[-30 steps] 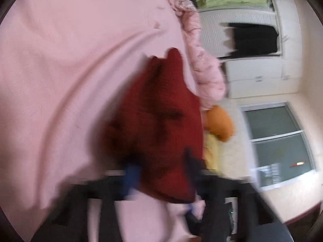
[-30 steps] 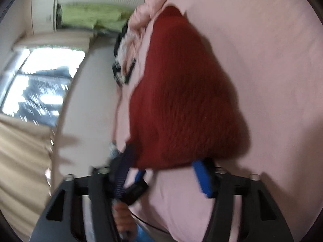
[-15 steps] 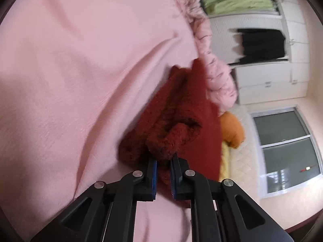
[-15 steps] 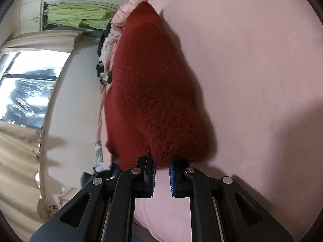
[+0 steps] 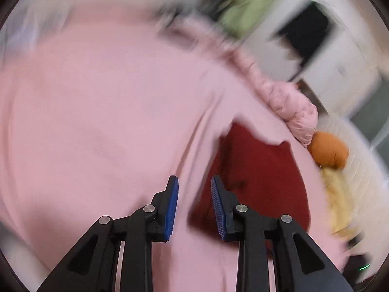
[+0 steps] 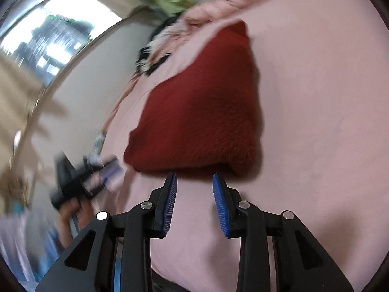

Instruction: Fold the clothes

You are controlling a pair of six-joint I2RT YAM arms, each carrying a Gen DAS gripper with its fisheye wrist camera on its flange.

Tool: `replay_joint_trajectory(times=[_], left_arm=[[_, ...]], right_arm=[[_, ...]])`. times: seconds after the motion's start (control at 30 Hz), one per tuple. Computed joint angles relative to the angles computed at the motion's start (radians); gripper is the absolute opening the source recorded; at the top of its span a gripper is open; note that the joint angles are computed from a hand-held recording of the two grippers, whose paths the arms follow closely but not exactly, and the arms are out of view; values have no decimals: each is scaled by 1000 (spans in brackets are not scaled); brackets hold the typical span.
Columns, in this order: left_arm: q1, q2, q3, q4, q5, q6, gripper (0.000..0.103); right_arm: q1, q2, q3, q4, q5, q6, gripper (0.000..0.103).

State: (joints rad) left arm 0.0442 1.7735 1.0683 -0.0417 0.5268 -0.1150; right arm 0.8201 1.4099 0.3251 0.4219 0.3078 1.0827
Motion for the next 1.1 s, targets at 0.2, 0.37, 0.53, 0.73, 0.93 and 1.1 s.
replay_joint_trajectory(times=[0.2,0.37,0.53,0.73,0.93,1.1], left_arm=[[-293,166,347,-252,-35,171,41],[-468,380,496,-427,-274,292,41],[-503,378,517,-449,-362,282,36],[-606,272,515,-358,-411,317,31],[-589,530,759,-556,-339,212,35],[-598,535,889,-678,-342,197,31]], right_arm=[[39,69,-9,-156,98,249,32],[174,138,-179,120,221,428,32],[247,178,-213,198,275,463,32],[271,215,-237,276,299,491,32],[167,220,-203,331,227,411,32],[170,218,-212,348,231,422,32]])
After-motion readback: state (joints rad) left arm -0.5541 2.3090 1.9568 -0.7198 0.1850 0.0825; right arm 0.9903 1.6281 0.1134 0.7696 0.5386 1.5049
